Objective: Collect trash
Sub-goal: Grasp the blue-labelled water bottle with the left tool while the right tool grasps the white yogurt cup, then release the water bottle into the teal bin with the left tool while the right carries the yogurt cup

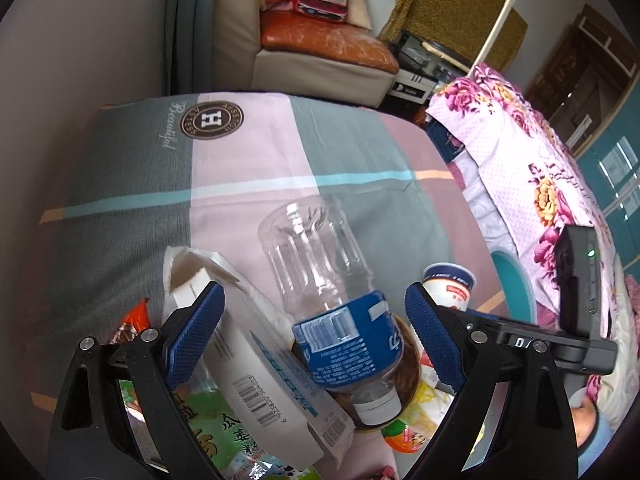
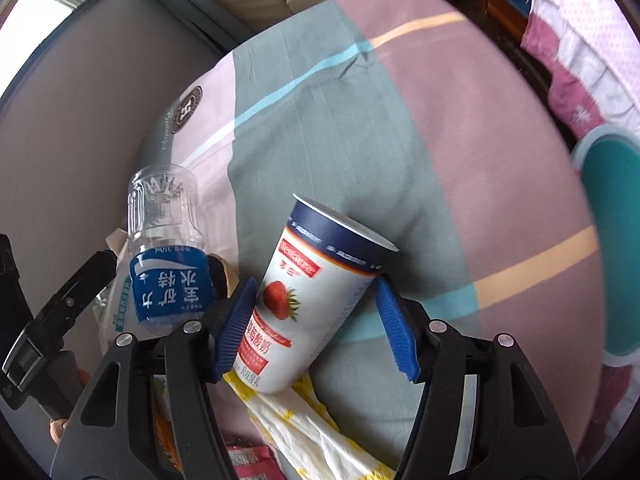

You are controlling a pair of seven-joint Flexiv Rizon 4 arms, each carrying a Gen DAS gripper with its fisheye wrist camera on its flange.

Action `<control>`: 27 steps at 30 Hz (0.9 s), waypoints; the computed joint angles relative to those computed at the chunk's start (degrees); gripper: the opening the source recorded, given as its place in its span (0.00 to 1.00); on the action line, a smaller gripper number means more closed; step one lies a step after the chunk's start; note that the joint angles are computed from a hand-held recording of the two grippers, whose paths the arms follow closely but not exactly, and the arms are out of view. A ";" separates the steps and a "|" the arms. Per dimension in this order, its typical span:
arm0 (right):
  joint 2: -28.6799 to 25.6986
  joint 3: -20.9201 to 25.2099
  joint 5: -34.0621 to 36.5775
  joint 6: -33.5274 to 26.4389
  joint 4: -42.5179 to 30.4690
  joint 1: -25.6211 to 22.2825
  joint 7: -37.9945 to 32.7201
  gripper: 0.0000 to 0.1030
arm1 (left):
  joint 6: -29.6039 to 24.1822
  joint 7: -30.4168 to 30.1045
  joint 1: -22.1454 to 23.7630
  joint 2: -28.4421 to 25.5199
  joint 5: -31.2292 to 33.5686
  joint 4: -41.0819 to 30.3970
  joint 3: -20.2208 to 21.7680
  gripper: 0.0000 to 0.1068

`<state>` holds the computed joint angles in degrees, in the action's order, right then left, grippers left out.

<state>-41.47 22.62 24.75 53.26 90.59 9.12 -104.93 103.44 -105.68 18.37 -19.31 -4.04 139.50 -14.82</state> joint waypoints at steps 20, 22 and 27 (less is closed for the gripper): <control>2.25 0.84 4.69 2.66 1.31 -6.49 -7.65 0.51 | -14.84 -1.84 -27.73 -7.08 -6.60 -11.77 23.31 0.72; 2.29 1.02 5.62 2.36 1.37 -7.26 -8.84 0.51 | -14.31 -3.33 -28.43 -7.09 -6.16 -11.58 24.10 0.71; 3.17 1.23 7.73 2.91 2.61 -8.20 -11.57 0.51 | -12.42 -7.18 -34.76 -6.10 -3.62 -11.52 30.21 0.70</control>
